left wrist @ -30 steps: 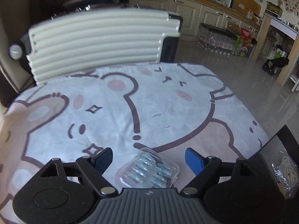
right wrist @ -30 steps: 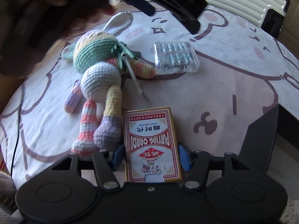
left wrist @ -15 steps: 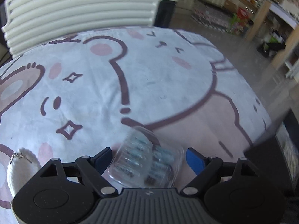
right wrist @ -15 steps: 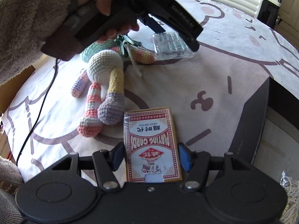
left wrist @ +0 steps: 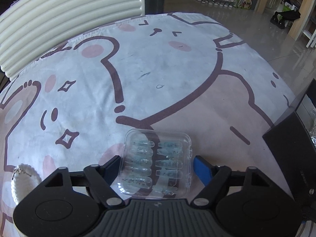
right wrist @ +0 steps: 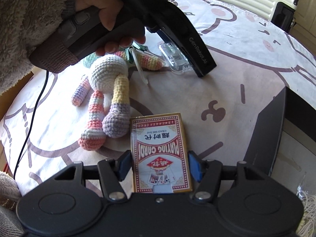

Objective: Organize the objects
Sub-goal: 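Grasp the clear plastic box with the left tool while the right tool lifts the cards, then carry the card box into the black box with the right tool while the left tool holds the plastic box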

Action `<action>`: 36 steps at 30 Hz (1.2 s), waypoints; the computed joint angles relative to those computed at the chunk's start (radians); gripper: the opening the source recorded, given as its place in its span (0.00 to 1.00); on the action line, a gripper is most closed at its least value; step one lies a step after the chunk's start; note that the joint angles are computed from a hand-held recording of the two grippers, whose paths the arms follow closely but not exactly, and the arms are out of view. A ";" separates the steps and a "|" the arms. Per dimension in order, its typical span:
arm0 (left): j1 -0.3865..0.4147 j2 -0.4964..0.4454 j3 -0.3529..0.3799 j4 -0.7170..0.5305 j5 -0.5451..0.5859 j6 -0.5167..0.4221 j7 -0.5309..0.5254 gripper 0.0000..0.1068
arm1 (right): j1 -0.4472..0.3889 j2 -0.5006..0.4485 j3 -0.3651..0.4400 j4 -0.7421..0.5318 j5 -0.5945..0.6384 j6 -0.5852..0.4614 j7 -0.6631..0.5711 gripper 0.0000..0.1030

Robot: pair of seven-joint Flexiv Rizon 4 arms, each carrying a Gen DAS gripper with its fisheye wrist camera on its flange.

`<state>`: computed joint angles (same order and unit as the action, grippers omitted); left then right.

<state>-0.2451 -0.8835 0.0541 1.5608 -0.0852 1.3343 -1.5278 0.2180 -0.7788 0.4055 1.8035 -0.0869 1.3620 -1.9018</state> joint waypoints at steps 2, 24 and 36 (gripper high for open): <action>0.003 0.011 -0.002 0.018 -0.010 0.000 -0.016 0.69 | 0.000 -0.001 0.001 0.000 0.003 0.007 0.001 0.59; -0.235 0.219 0.264 0.317 -0.004 0.258 -0.345 0.69 | -0.015 0.076 0.018 0.090 -0.006 0.173 0.125 0.59; -0.499 0.311 0.485 0.441 0.009 0.300 -0.512 0.69 | -0.024 0.190 -0.007 0.233 -0.046 0.314 0.287 0.59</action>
